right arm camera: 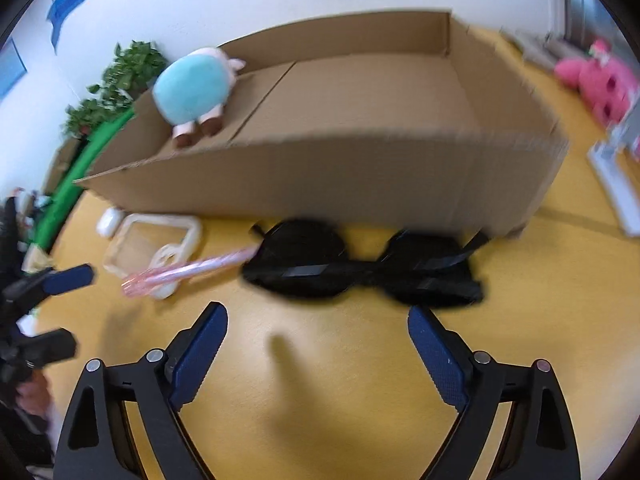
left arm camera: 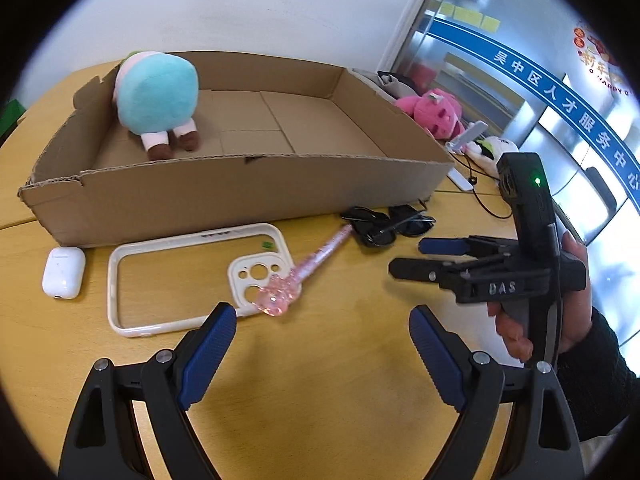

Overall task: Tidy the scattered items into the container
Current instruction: 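Move the open right gripper down over the black sunglasses on the table, then close the right gripper on the sunglasses frame and lift them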

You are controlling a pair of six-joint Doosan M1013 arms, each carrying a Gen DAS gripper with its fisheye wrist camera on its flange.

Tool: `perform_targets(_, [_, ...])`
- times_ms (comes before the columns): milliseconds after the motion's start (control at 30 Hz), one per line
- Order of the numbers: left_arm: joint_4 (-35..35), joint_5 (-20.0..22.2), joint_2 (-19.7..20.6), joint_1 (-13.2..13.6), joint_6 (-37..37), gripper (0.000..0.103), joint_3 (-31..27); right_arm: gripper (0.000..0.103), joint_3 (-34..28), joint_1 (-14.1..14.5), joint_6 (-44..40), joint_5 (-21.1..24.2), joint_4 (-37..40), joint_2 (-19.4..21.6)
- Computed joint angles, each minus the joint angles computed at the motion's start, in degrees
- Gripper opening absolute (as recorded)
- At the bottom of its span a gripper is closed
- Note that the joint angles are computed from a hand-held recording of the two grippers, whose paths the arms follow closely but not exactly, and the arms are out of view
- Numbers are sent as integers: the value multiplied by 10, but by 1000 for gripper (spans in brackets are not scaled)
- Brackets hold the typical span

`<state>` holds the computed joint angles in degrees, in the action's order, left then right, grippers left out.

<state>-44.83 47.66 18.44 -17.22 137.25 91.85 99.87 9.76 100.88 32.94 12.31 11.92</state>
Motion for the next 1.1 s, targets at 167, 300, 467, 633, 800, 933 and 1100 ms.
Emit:
perform_targets(167, [-4,1,2,-2,-1,89,1,93,15,7,-49,-31,-14,-24])
perform_targets(300, [-13,8,2,-4,0,89,4,94,2,-8,-148,-42,17,-22])
perform_targets(467, [-11,3,-4,-9,-2,89,12,94,-33,-24,-233,-3,60,18])
perform_targets(633, [-6,-4,-5,-5,-16,89,17,95,-13,-26,-248,14,123,14])
perform_targets(800, [-7,-3,2,-2,-29,89,11,95,18,-11,-269,12,163,-16])
perform_targets(933, [-8,7,8,-5,-15,89,2,95,29,-3,-236,-7,117,-39])
perform_targets(1100, [-24,17,12,-12,9,89,-3,95,18,3,-71,12,-13,-29])
